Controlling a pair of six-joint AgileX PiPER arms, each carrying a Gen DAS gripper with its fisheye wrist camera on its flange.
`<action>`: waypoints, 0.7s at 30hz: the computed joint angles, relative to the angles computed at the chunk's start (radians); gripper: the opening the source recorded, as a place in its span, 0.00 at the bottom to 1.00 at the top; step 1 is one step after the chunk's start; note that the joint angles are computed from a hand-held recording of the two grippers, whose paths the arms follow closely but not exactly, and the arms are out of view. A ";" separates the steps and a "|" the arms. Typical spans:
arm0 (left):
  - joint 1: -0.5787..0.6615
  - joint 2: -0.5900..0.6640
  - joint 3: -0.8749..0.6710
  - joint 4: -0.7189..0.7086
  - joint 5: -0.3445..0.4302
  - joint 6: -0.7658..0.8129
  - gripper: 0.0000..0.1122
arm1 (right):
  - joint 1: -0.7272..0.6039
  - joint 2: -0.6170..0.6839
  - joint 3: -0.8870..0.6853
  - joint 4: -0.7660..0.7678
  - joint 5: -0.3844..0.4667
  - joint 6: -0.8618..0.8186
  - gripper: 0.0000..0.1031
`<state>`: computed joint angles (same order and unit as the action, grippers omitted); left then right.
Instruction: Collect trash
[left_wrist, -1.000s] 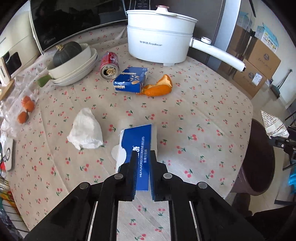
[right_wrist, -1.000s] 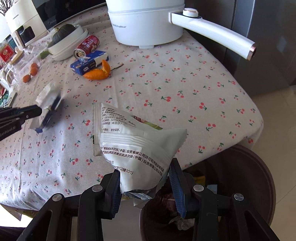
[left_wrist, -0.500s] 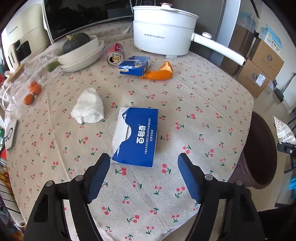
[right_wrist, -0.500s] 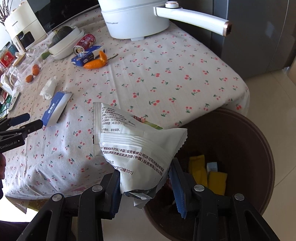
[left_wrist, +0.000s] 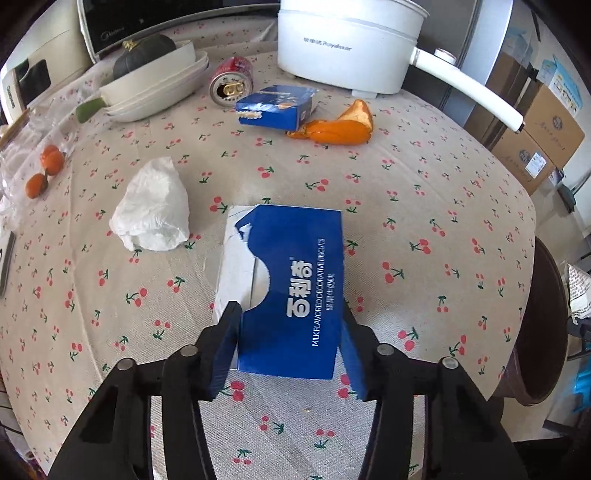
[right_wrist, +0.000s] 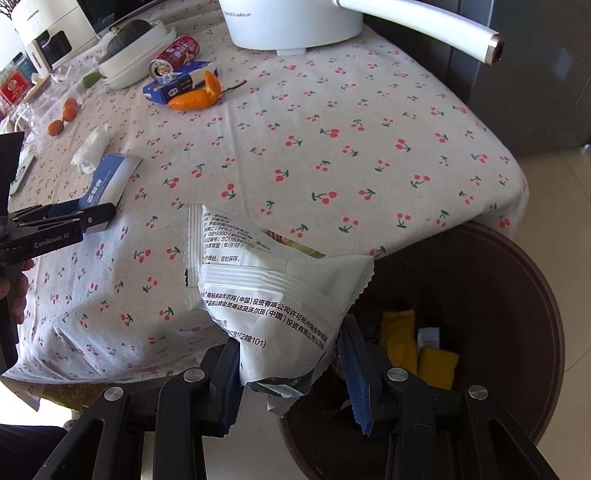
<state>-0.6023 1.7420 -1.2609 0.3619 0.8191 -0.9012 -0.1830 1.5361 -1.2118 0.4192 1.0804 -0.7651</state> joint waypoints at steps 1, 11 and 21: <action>-0.004 0.003 -0.009 0.000 0.007 0.008 0.45 | -0.002 0.003 -0.004 -0.003 0.002 -0.002 0.41; -0.087 -0.022 -0.055 -0.011 0.012 -0.030 0.45 | -0.097 -0.001 -0.036 0.029 0.055 -0.052 0.41; -0.253 0.067 -0.248 -0.057 0.019 -0.011 0.45 | -0.277 0.020 -0.069 0.063 0.104 -0.136 0.41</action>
